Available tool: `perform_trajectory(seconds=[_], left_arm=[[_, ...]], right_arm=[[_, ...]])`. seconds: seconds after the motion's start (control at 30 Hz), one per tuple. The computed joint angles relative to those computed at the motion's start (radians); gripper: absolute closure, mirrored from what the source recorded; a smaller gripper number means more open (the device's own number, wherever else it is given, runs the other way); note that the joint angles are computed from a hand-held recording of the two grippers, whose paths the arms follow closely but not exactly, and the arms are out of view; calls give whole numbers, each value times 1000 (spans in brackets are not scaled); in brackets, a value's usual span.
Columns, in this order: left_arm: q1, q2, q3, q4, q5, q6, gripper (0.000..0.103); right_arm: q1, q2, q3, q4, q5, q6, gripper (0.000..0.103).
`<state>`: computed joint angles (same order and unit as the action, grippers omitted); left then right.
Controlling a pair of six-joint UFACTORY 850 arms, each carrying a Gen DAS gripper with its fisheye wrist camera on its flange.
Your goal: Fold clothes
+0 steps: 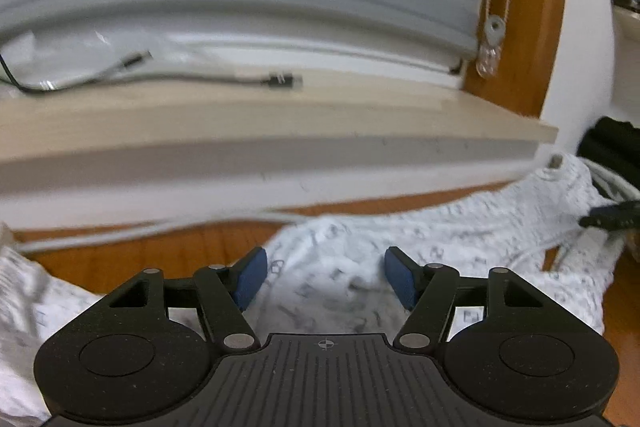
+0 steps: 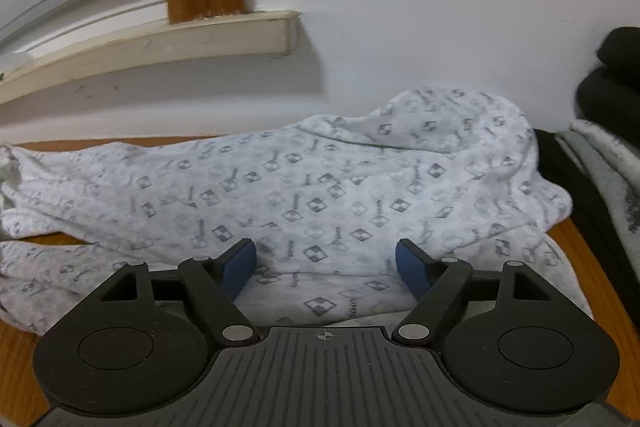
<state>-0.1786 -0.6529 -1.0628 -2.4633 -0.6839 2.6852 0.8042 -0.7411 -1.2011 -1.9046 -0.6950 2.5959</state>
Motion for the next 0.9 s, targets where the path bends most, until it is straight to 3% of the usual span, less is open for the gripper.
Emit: perform_trajectory(seconds=[0.07,0.23,0.3,0.47,0.53,0.57,0.6,0.63,0.7,0.9], left_arm=[[1,-15,-22,47,25,-54,33],[6,-18,-19,75,-9,-44,26],[2,-15,-14,54,-11,-15,25],[12,-24,-27,92,-10,-64,25],[12,-17,-13,68,-29,-28,25],[11,-13,-5,53,-39,-6,25],[7,-7,5,37,-42,23,25],[0,4,17,20,-41,57,25],[-12,29,47,5,-55,95,25],[-66,105,122,80,-111,62,24]], right_arm=[[13,13,27,19,-54,35,30],[67,83,143,159,-203,66,30],[73,97,157,256,-217,23,30],[40,116,181,259,-132,117,30],[30,107,167,258,-121,124,41],[33,102,161,270,-129,113,61],[35,106,163,276,-129,106,91],[37,121,181,262,-121,121,99],[63,156,220,247,-169,141,99],[182,341,355,331,-422,94,100]])
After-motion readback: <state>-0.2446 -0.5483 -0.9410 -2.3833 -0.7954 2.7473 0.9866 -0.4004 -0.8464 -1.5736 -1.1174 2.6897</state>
